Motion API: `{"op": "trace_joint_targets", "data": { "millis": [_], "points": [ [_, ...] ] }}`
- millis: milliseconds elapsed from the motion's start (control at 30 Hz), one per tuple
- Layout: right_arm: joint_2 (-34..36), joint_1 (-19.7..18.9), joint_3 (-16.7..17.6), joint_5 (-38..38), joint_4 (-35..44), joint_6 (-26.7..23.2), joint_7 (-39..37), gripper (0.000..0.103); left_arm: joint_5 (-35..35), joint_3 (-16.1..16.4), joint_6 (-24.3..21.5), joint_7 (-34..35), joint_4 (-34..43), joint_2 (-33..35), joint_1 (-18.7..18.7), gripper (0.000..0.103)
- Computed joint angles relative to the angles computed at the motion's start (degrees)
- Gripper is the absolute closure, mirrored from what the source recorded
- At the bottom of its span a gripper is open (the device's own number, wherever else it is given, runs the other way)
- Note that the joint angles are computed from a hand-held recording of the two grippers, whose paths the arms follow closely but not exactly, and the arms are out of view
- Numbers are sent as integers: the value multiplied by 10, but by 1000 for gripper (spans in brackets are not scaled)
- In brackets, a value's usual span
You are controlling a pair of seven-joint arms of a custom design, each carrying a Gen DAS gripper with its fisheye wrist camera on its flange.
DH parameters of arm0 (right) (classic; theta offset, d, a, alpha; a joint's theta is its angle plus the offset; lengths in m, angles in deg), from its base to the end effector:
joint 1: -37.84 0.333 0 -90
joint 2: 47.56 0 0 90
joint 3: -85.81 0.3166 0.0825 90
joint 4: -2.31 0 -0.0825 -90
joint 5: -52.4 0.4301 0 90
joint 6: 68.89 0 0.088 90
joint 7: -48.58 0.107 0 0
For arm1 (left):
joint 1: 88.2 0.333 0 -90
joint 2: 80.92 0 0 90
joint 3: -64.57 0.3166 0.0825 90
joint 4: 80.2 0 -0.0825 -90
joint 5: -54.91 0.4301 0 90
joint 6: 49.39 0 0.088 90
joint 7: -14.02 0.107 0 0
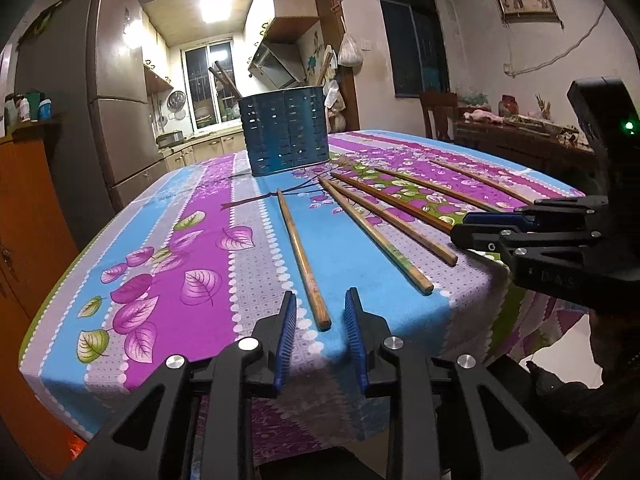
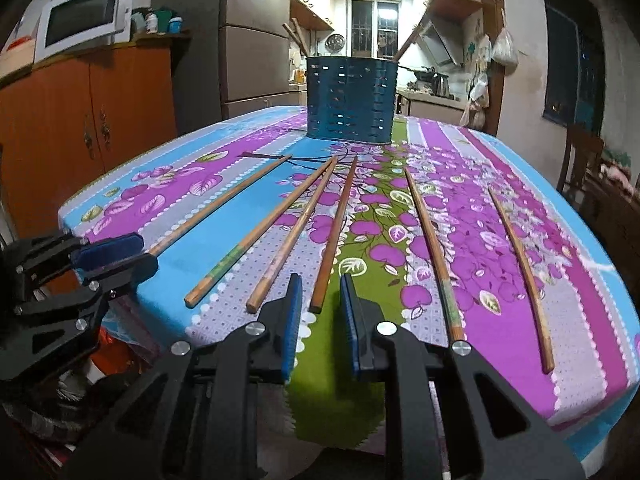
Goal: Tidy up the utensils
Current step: 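Lower the right tool onto a chopstick and close it while the left tool grasps another, then lift the held chopsticks with both tools and carry them above the blue mesh holder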
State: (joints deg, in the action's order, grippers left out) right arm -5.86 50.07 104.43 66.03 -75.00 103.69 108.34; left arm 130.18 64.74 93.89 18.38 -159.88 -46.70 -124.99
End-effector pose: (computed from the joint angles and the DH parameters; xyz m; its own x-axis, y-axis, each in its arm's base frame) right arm 0.7528 0.3368 0.4001 0.6042 -0.7968 0.0116 -0.4321 -0.3398 -0.8354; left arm 0.6381 -0.4828 0.3950 0.0066 -0.9922 -0.1243 -0.4671 0.1068 -0.8777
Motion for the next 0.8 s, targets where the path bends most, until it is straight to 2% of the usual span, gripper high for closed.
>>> {"op": "trace_joint_targets", "data": {
  "millis": [33, 133, 267, 300, 400, 533, 800],
  "points": [
    [0, 1, -1, 1, -1, 1, 2, 86, 3, 1, 6, -7, -3, -1, 0, 79],
    [3, -7, 13, 6, 1, 3, -6, 97, 26, 7, 33, -49, -15, -7, 2, 84],
    [4, -12, 23, 14, -6, 19, -1, 98, 63, 9, 43, -98, -24, -10, 4, 88],
    [5, -15, 28, 18, -6, 19, 1, 98, 65, 8, 38, -102, -25, -11, 5, 93],
    [5, -25, 39, 26, -10, 24, 5, 98, 64, 2, 32, -107, -24, -12, 11, 95],
    [4, -51, 73, 41, -18, 45, -5, 98, 68, 1, 18, -120, -31, -21, 12, 95],
    [-4, -84, 111, 17, -30, 94, -4, 98, 123, -9, -25, -141, -46, -50, 14, 95]
  ]
}}
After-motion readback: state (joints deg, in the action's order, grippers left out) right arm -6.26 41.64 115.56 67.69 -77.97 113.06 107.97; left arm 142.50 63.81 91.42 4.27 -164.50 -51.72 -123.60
